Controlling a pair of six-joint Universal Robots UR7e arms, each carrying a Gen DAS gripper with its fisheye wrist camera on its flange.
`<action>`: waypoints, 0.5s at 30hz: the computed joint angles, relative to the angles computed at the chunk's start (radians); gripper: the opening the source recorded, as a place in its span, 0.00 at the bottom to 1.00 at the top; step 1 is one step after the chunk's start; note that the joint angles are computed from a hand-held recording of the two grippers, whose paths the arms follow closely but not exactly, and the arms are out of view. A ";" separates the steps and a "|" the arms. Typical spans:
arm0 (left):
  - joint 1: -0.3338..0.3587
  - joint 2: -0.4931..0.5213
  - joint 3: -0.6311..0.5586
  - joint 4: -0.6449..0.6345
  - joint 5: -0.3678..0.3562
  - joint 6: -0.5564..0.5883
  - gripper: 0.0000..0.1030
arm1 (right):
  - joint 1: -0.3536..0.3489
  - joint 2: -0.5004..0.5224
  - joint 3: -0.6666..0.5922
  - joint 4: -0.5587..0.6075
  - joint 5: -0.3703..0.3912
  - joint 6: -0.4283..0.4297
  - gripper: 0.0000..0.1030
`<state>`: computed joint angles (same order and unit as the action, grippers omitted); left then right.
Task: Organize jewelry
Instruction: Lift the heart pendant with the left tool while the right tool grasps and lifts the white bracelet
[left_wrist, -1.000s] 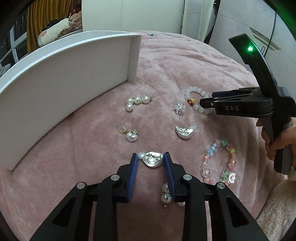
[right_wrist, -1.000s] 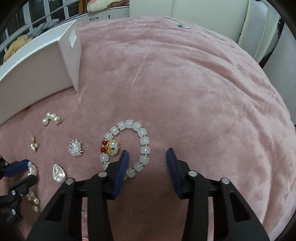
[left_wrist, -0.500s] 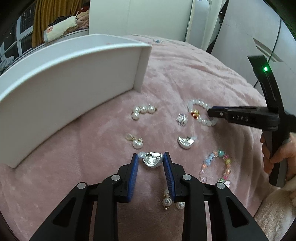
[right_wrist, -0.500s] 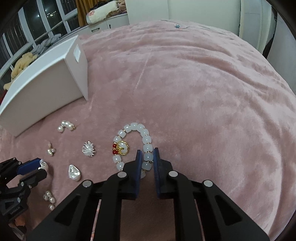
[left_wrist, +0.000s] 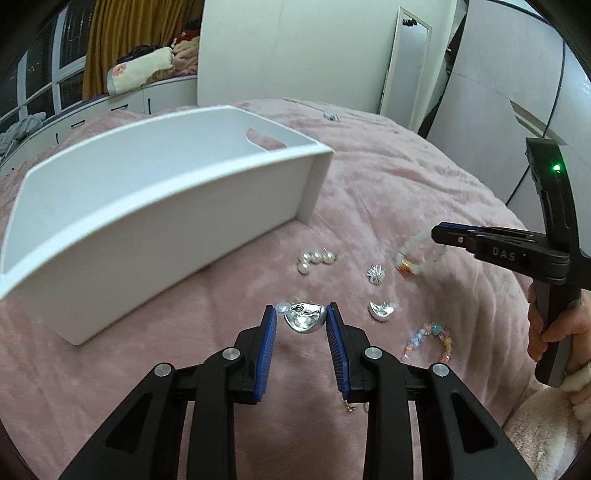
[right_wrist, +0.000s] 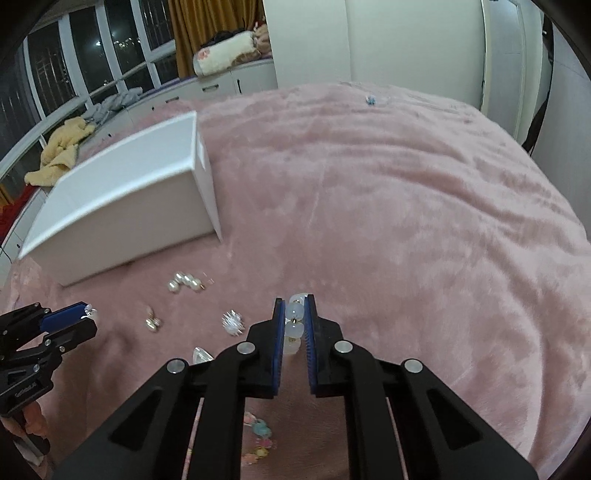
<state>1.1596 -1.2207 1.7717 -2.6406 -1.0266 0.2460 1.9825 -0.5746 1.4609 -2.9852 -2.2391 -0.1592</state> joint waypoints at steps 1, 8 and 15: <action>-0.001 -0.008 0.000 0.000 0.000 0.004 0.31 | 0.004 -0.003 -0.002 0.001 0.006 0.001 0.11; -0.010 -0.061 0.002 -0.007 0.011 0.023 0.31 | 0.045 0.009 -0.064 0.000 0.039 -0.015 0.11; -0.021 -0.091 -0.032 -0.002 0.004 0.044 0.31 | 0.097 0.074 -0.217 0.045 0.083 -0.070 0.11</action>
